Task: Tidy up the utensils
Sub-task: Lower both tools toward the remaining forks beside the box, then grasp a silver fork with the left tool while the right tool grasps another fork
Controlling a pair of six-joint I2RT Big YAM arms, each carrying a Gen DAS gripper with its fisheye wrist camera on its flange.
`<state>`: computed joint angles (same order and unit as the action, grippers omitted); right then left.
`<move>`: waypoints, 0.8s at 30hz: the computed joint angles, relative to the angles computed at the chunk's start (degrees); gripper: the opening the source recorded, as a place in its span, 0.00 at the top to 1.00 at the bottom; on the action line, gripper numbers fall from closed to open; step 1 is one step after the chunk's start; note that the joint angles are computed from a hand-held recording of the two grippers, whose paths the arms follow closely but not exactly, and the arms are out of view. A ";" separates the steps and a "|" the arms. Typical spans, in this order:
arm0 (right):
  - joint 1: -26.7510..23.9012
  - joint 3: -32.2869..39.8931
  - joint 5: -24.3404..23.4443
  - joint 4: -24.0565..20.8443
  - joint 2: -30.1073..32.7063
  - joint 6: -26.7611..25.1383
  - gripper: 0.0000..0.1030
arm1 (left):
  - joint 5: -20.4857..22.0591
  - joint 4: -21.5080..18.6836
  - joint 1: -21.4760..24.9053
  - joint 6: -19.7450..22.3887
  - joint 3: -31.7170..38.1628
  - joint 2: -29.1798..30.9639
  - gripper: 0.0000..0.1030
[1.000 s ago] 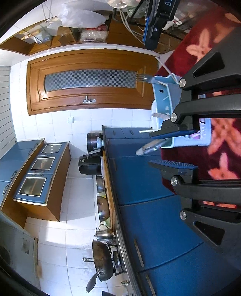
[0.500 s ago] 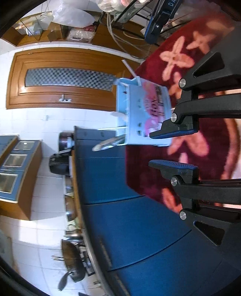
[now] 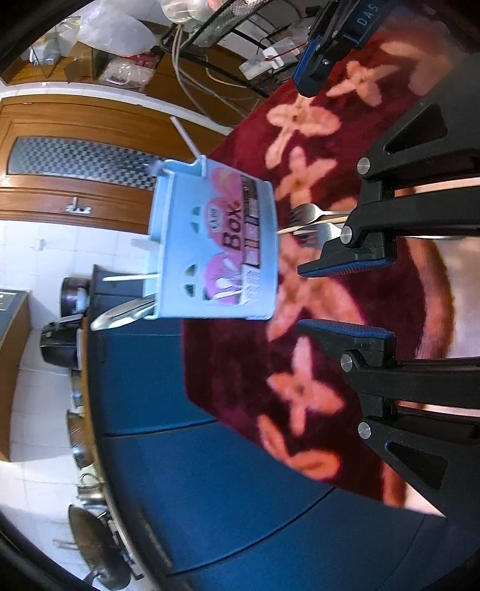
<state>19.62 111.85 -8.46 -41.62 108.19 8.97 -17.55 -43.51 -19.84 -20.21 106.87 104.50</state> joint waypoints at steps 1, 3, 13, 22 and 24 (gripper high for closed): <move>-0.08 0.02 0.04 -0.19 0.22 0.11 0.69 | 0.22 -0.46 -0.05 -0.01 0.58 0.66 0.77; -0.31 0.11 0.05 -0.65 0.73 0.32 0.69 | 0.88 -1.38 -0.10 -0.01 1.64 1.84 0.77; -1.27 1.01 -0.48 -1.75 2.70 1.60 0.67 | 4.72 -5.69 -0.89 1.27 8.47 7.73 0.77; -1.95 1.04 -1.10 -1.63 3.18 2.05 0.65 | 6.19 -10.03 -1.61 2.26 14.82 12.45 0.77; -2.13 1.05 -1.44 -1.59 3.33 2.21 0.65 | 6.42 -10.61 -1.75 2.51 15.65 13.08 0.77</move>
<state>17.50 112.90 -9.90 -43.20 111.52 11.18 -11.13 -54.12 -21.59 -17.70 122.52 117.58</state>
